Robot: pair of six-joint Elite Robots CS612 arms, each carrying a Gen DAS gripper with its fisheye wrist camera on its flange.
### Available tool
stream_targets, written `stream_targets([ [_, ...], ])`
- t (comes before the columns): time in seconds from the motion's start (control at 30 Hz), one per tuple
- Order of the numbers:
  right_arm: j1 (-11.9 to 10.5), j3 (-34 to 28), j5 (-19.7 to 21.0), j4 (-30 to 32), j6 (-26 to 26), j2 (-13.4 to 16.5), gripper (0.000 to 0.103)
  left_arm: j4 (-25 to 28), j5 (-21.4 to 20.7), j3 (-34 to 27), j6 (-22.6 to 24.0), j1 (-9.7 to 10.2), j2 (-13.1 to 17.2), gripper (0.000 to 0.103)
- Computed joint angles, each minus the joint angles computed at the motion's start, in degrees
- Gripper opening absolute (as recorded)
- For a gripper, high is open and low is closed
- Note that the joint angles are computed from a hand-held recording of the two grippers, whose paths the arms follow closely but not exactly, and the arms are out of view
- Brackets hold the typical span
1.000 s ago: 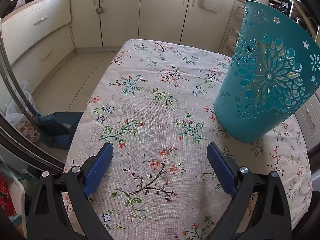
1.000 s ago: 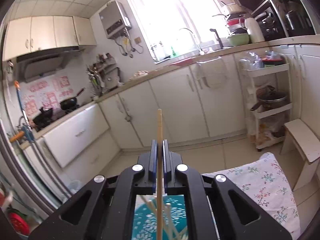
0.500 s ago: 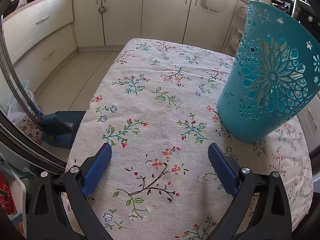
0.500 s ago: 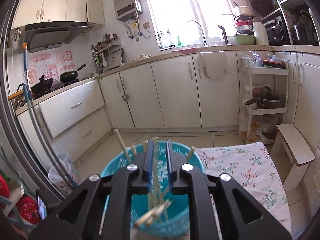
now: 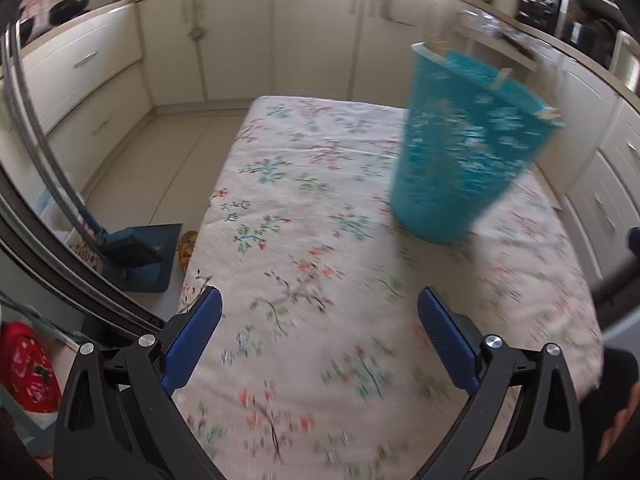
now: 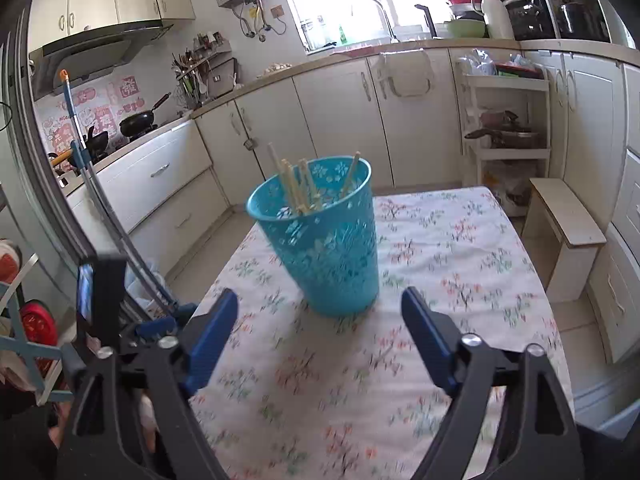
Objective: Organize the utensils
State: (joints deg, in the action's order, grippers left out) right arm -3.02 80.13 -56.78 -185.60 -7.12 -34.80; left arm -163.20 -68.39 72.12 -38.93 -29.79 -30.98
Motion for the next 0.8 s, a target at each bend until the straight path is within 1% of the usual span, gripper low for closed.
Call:
stream_targets([
  [0.03, -0.1, 1.5, 0.2, -0.1, -0.4, -1.0, 0.085, -1.4, -0.1, 2.1, 1.0, -0.48, -1.7, 0.094],
  [0.1, -0.4, 3.9, 1.0, -1.0, 0.0, -2.8, 0.088, -3.1, 1.0, 4.9, 1.0, -1.14, -3.9, 0.095],
  [0.13, -0.5, 5.1, 1.1, -1.8, 0.5, -3.6, 0.090, -4.0, 2.4, 6.7, 0.1, -1.68, -5.3, 0.095],
  [0.23, -0.8, 9.0, 1.3, -4.8, 2.2, -6.3, 0.094, -6.2, 4.8, 11.3, -2.5, -3.06, -8.9, 0.096],
  [0.3, -1.2, 11.8, 2.3, -7.1, 2.5, -8.1, 0.096, -6.1, 7.7, 13.5, -3.5, -4.37, -10.8, 0.096],
  [0.37, -1.4, 14.3, 2.4, -9.4, 2.9, -9.6, 0.096, -6.3, 11.6, 16.3, -4.6, -6.15, -12.7, 0.096],
  [0.4, -1.5, 15.6, 2.7, -10.1, 3.1, -10.4, 0.096, -6.9, 12.5, 17.6, -5.1, -6.94, -13.5, 0.096],
  [0.47, -1.9, 18.0, 3.3, -12.1, 3.9, -11.5, 0.096, -7.1, 12.5, 19.4, -5.8, -7.95, -14.8, 0.096],
  [0.6, -2.6, 22.6, 2.3, -17.0, 6.0, -13.0, 0.096, -8.8, 12.7, 22.9, -6.7, -9.83, -16.8, 0.096],
  [0.7, -2.8, 25.3, 0.4, -21.6, 7.3, -12.9, 0.096, -9.1, 15.7, 24.6, -8.0, -11.11, -17.6, 0.096],
  [0.77, -2.7, 26.1, -0.5, -21.7, 6.3, -13.0, 0.096, -8.6, 17.9, 25.6, -9.3, -11.93, -18.1, 0.096],
  [0.8, -2.6, 26.2, -0.8, -21.3, 5.9, -13.0, 0.096, -8.5, 18.3, 25.8, -9.7, -12.13, -18.2, 0.096],
])
